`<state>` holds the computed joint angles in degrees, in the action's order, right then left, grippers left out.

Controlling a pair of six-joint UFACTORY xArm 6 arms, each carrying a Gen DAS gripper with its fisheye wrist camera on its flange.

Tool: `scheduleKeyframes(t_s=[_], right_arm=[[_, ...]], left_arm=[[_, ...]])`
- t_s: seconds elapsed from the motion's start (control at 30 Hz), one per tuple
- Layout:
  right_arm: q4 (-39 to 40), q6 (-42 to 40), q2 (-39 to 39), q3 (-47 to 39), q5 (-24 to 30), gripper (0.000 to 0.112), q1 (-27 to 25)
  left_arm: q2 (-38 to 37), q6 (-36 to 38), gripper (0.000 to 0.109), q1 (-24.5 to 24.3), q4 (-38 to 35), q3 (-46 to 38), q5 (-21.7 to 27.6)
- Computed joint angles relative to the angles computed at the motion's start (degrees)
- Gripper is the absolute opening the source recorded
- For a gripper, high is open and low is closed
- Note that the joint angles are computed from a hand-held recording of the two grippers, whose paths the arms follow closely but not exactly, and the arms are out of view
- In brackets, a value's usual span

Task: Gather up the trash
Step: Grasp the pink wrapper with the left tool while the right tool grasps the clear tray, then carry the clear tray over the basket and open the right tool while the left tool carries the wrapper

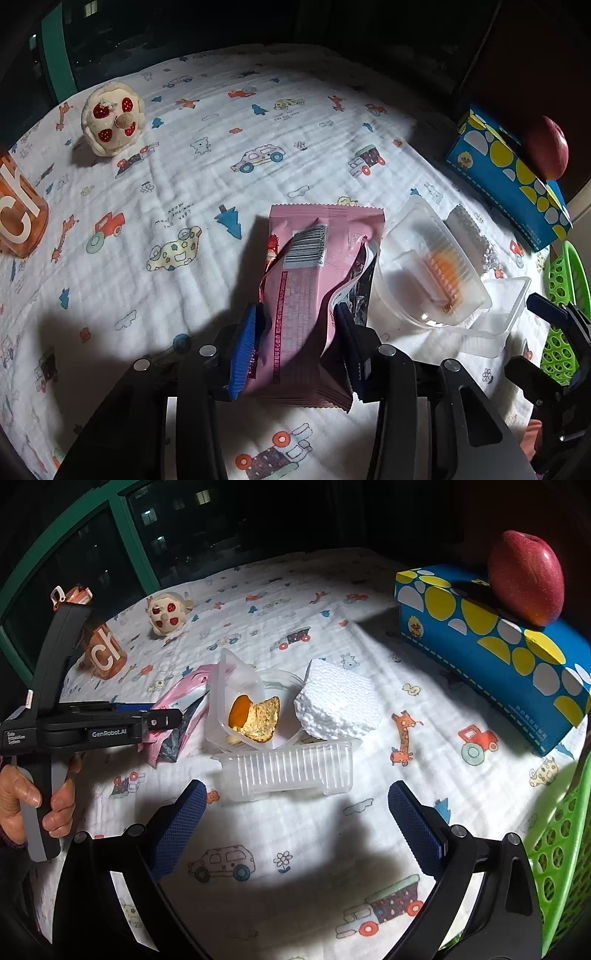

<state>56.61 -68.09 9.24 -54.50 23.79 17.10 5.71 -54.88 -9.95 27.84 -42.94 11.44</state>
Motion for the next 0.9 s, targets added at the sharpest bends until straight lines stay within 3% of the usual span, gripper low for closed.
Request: scheduleKeyframes(t_s=[0.27,0.33,0.43,0.9], right_arm=[[-1.2,1.0,3.3,-2.4,-1.0,0.095,1.1],[-1.8,1.6,3.6,-2.5,-0.6,0.082,0.9],[-1.1,1.7,3.3,-2.6,1.5,0.078,0.2],[4.4,-4.2,-8.1,6.6,6.4,0.078,-4.9]], left_arm=[[-3.0,-1.3,0.041,0.0,1.3,1.9,0.1],[-3.8,-1.8,0.041,-0.1,1.7,2.3,0.2],[-5.0,-3.7,0.04,-0.2,3.9,2.9,0.9],[-14.3,-10.8,0.04,-4.1,8.6,6.7,4.5]])
